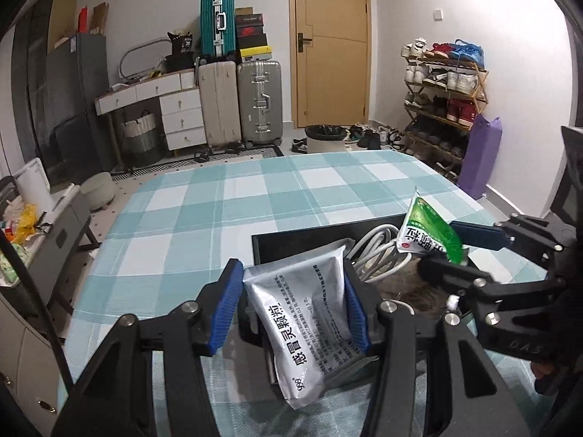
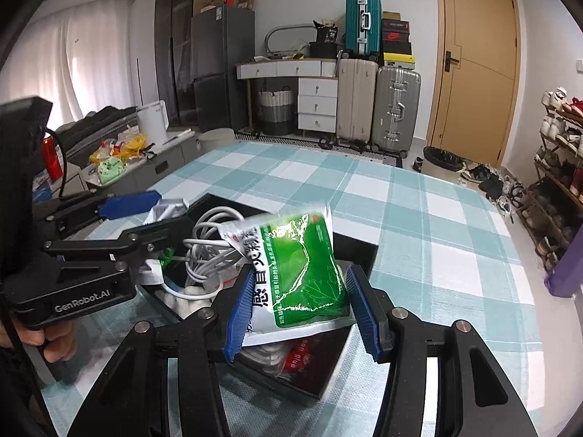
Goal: Organize soft objects
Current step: 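Carry both sachets over the box and release them inside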
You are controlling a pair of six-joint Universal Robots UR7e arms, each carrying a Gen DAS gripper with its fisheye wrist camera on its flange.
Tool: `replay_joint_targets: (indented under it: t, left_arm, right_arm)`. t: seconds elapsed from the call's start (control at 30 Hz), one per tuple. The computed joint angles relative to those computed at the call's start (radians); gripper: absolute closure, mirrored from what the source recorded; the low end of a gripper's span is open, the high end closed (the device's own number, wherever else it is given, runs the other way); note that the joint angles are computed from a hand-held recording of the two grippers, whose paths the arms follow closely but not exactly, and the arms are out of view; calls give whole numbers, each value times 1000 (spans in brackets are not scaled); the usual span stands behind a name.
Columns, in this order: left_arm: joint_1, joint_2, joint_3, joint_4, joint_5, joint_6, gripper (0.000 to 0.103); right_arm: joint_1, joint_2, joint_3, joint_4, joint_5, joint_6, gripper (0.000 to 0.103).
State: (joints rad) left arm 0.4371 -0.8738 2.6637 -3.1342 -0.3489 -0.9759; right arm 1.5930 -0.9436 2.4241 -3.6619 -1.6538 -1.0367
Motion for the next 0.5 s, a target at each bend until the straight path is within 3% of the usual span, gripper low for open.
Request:
replay_joint_targets:
  t: [0.13, 0.27, 0.43, 0.5]
  left_arm:
    - [10, 41, 4, -128, -16, 76, 50]
    - [12, 43, 3, -132, -26, 73, 47]
    - [8, -1, 12, -54, -39, 27, 22]
    - [-7, -2, 21, -56, -39, 34, 20]
  right_arm:
    - [9, 12, -14, 28, -11, -4, 52]
    - [12, 30, -18, 16, -20, -1, 50]
    - [0, 5, 1, 5, 6, -21, 19]
    - [-9, -17, 16, 8, 29, -36, 16]
